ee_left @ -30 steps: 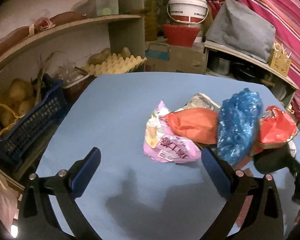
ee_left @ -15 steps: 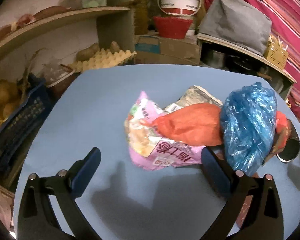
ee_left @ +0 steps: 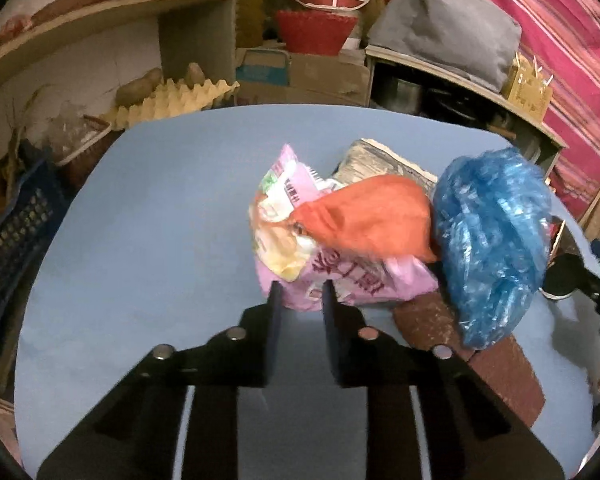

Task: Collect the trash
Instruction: 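Grasp the blue plastic bag with left tool while right tool grasps black cup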

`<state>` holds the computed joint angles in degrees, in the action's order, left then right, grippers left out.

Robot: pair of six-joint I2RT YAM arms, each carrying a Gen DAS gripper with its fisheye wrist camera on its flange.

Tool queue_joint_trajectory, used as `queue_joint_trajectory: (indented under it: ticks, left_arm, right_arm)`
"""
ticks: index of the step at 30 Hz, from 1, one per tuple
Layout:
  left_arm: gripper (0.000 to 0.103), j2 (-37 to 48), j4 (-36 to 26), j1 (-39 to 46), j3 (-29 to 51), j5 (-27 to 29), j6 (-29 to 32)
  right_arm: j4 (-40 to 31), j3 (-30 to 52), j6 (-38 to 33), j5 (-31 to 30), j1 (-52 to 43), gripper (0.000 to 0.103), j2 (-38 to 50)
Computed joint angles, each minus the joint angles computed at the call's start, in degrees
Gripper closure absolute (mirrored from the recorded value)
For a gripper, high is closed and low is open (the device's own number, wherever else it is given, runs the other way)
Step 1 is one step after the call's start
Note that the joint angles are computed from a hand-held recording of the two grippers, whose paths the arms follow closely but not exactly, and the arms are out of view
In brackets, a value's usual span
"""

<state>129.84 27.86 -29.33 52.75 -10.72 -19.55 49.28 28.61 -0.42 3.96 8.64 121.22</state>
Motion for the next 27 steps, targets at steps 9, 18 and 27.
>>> queue_joint_trajectory:
  ticks: [9,18,27]
  left_arm:
    - [0.083,-4.05,3.04,3.1,-5.23,1.6,0.36]
    - [0.033,-6.77,3.19,-1.4,-5.79,-3.75,-0.34]
    - [0.026,-6.93,-1.22,-6.82,0.48,-5.65,-4.15]
  right_arm:
    - [-4.75,5.18,-2.1,-3.43,-4.01,0.004,2.23]
    - [-9.48,9.44,-3.74,-10.44,-6.61,0.018,4.08]
    - [-11.26,9.95,-4.93,-12.62,-7.06,0.033,3.86]
